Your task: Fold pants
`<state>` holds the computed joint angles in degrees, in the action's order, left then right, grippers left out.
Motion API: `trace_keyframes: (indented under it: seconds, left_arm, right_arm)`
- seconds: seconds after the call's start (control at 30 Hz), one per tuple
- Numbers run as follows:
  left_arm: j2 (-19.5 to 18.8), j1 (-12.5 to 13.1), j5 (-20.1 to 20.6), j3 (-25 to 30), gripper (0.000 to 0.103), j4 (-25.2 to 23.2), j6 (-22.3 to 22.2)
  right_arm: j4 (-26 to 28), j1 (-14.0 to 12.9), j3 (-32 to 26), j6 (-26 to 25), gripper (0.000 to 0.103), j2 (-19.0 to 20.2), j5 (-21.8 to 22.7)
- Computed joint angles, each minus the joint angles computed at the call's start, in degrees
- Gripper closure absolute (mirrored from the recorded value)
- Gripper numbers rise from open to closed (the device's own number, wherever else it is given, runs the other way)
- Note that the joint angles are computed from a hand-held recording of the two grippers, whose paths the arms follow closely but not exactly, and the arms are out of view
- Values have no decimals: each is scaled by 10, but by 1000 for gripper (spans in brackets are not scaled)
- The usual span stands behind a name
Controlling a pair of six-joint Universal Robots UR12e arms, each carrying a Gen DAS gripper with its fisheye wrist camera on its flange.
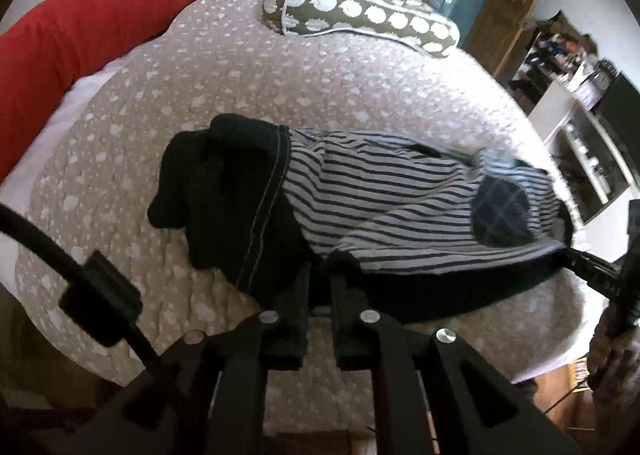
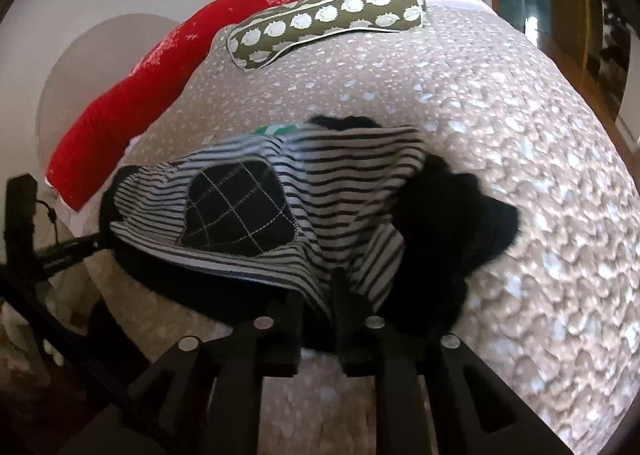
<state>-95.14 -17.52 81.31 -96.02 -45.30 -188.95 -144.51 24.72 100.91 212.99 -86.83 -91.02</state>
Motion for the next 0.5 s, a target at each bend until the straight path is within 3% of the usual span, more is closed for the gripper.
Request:
trace_keyframes:
  seconds: [0.07,0.1,0.17,0.27,0.4,0.5]
  left_arm:
    - [11,11,-25,-12,92,8,-3]
    - [15,16,-36,-16,91,10,-6]
    - [24,28,-61,-25,90,12,-17]
    - [35,38,-60,-36,86,22,-37]
    - [44,48,-69,-46,85,46,-67]
    - [46,50,-78,-50,84,57,-81]
  right_arm:
    - [-15,-2,17,17,54,-20,-15]
    - [-21,-2,23,24,48,-26,-27]
    - [-28,-5,35,46,45,-42,-59]
    - [-42,-22,44,88,44,-51,-64]
    - [-96,-53,61,153,35,-43,0]
    - [-102,-68,61,204,32,-21,52]
